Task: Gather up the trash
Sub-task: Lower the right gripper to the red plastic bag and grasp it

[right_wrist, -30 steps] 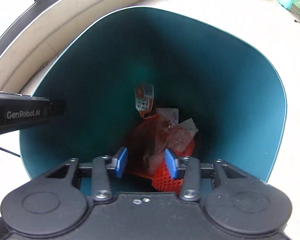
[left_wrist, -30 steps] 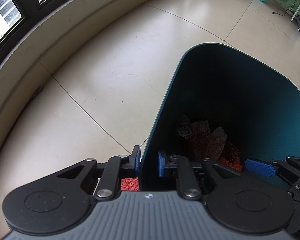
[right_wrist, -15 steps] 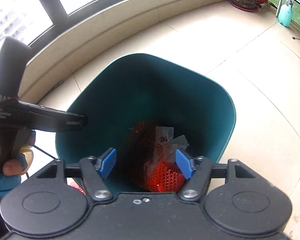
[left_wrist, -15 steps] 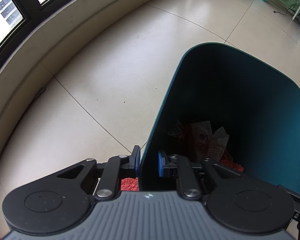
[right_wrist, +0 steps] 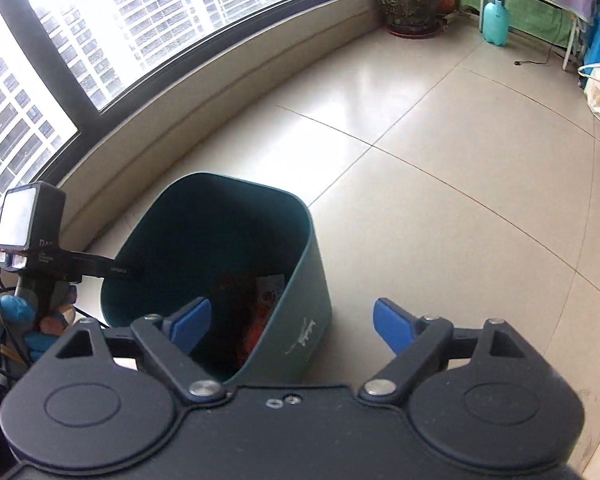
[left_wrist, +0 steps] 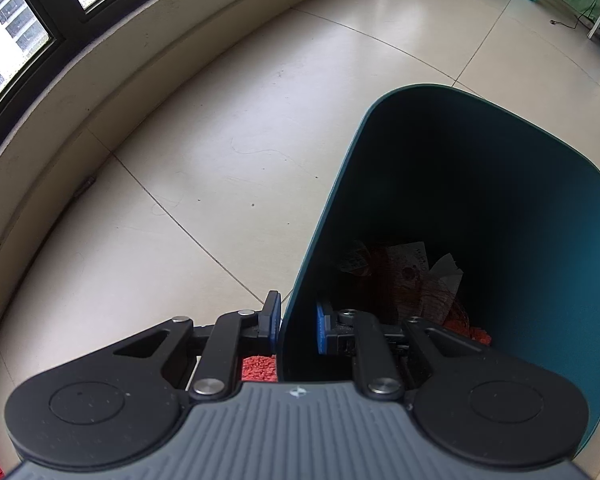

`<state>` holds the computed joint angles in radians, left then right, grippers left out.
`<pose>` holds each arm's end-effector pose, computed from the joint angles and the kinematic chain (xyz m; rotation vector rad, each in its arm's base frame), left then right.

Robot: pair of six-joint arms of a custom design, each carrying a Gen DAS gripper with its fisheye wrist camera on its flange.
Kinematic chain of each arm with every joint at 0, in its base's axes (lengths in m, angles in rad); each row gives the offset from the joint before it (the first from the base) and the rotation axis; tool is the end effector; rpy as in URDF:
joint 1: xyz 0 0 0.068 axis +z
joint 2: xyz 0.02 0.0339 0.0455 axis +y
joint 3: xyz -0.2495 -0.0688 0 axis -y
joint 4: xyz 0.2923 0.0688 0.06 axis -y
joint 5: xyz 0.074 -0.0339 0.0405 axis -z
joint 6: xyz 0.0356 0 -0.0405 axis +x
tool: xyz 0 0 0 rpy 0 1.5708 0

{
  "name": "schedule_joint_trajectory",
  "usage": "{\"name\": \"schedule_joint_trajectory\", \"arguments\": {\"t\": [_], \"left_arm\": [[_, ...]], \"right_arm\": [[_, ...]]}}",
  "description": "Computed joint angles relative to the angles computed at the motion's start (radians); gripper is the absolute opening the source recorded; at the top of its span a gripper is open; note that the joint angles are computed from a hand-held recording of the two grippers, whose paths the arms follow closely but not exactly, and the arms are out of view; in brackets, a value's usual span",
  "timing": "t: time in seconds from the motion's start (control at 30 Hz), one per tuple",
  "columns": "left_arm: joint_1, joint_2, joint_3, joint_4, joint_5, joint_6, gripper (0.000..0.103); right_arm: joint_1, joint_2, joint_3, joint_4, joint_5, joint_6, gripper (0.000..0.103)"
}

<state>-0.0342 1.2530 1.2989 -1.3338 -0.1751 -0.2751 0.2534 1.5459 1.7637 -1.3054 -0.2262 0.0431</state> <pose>0.2618 -0.0028 0.3191 -0.3752 2.8053 0.1834 0.3240 0.0921 0.3884 -0.3545 2.6472 0.3971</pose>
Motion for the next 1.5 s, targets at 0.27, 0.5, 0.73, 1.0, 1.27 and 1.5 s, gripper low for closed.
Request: {"name": "schedule_joint_trajectory", "arguments": {"t": [0.27, 0.5, 0.73, 1.0, 1.27, 1.5], "left_arm": [[-0.016, 0.014, 0.009, -0.006, -0.021, -0.022, 0.017], [-0.015, 0.017, 0.009, -0.004, -0.017, -0.028, 0.017], [-0.014, 0.016, 0.008, -0.002, -0.016, -0.026, 0.017], [-0.02, 0.012, 0.003, 0.001, -0.024, -0.023, 0.017], [-0.023, 0.014, 0.001, 0.0, -0.022, -0.029, 0.017], [-0.015, 0.018, 0.002, 0.004, -0.018, -0.022, 0.017]], "right_arm": [[-0.162, -0.011, -0.262, 0.071, 0.054, 0.051, 0.091], [-0.16, 0.098, -0.531, 0.163, 0.125, 0.171, 0.091], [-0.122, 0.189, -0.726, 0.302, 0.135, 0.264, 0.092], [-0.131, 0.215, -0.869, 0.466, 0.145, 0.352, 0.091], [-0.106, 0.232, -0.932, 0.527, 0.177, 0.356, 0.075], [-0.057, 0.209, -0.982, 0.533, 0.193, 0.342, 0.069]]}}
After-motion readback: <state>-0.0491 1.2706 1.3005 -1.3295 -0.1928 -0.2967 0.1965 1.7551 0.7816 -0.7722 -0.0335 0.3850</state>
